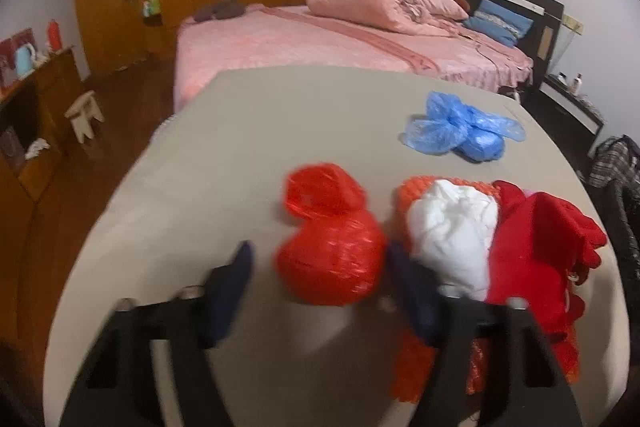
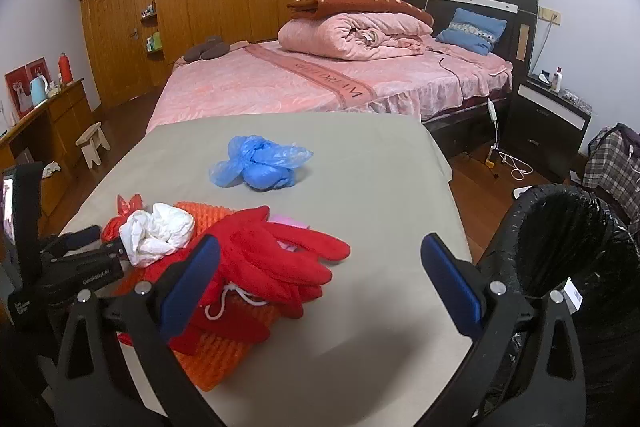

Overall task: Collect trash
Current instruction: 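Move both grippers back over the pile and grasp the red plastic bag with the left gripper, then grasp the white tissue with the right gripper while the left gripper holds the red bag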

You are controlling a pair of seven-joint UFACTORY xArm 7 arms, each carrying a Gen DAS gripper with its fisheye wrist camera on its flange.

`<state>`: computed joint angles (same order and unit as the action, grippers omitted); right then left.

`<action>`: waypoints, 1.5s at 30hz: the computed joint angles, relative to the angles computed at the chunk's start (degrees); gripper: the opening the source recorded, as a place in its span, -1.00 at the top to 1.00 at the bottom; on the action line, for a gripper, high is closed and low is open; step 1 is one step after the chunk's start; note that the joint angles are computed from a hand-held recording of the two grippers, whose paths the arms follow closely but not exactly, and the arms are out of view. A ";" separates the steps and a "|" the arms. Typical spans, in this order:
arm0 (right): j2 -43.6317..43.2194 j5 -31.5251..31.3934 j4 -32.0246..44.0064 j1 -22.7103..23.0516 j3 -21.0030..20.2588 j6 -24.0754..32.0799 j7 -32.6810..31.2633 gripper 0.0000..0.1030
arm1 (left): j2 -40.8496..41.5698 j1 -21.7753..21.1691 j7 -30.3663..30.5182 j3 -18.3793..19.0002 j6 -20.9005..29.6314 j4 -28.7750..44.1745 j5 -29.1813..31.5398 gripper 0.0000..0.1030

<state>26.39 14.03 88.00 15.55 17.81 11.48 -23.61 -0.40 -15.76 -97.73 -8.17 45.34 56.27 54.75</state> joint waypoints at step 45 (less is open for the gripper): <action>13.17 -3.17 16.98 13.09 -0.56 13.97 0.20 -0.22 | -18.13 7.66 -1.17 -6.80 6.84 -14.94 -2.54 0.26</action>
<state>39.56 10.86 104.98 28.64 17.25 25.45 -23.41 -18.53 -8.10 -98.90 -14.97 52.17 41.32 52.21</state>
